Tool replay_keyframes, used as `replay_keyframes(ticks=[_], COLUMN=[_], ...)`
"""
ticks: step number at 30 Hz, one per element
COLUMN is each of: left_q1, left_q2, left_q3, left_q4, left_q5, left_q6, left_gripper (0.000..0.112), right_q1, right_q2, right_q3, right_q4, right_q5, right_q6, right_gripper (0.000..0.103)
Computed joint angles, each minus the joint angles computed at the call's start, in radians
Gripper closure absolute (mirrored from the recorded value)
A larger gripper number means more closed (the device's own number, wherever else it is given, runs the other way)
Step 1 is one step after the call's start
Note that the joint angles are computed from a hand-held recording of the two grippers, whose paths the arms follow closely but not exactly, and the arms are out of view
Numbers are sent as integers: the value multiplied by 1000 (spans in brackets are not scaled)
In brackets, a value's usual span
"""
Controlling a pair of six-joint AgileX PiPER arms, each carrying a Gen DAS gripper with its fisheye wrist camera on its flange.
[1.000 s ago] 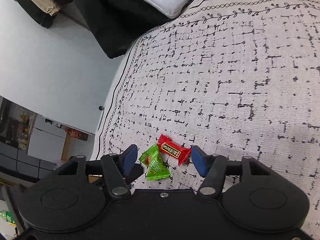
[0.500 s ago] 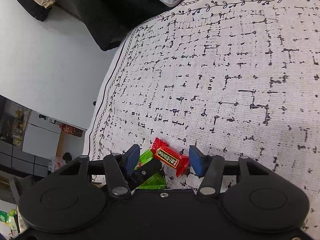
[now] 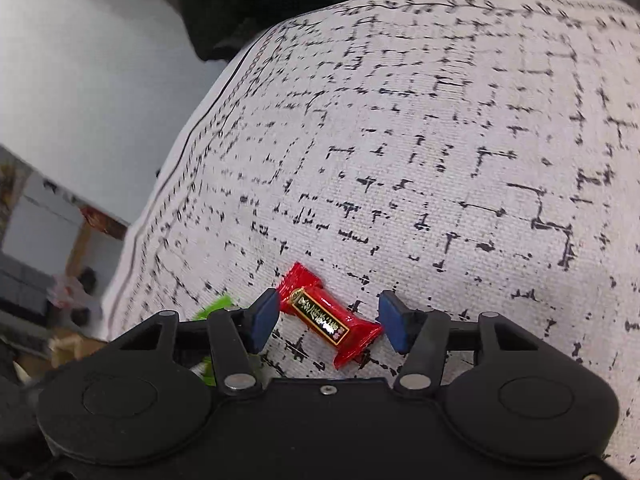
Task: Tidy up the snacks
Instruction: 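Grasp the green packet with the left tool while the right tool grasps the red bar, then carry both snacks into the cardboard box and open both tools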
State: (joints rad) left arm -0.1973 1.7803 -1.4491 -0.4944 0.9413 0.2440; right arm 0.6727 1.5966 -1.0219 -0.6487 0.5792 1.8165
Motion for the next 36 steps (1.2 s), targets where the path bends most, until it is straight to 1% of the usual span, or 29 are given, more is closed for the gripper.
replay_keyframes(ticks=[2,4,6,7,9,11,14,20,25,36], left_q1=[15,33,49,56,67,78,97,132,175,291], left_q2=[-7,-16,-26,-33,-50,-67,-99,-154,-201,-252], left_q3=[0,1,4,8,17,23,30,15,6,-39], left_q4=[2,5,7,6,4,2,-6,-11,-35,-49], left_q5=[8,21,34,39,49,60,74,114,152,239], left_q6=[3,2,3,7,16,23,38,49,76,115], left_gripper=[83,83,83,83,83,83,83,83,83,83], right_q1=[14,38,57,61,64,73,103,150,198,290], right_q2=[20,41,71,83,86,78,65,50,47,69], right_q3=[-36,-65,-104,-121,-134,-141,-167,-222,-275,-378], right_q4=[22,38,56,72,89,96,68,14,-26,-89], right_q5=[37,77,126,146,148,157,202,236,282,361], right_q6=[-60,-113,-167,-194,-216,-220,-209,-184,-178,-191], right_gripper=[48,50,65,77,84,84,84,84,84,84])
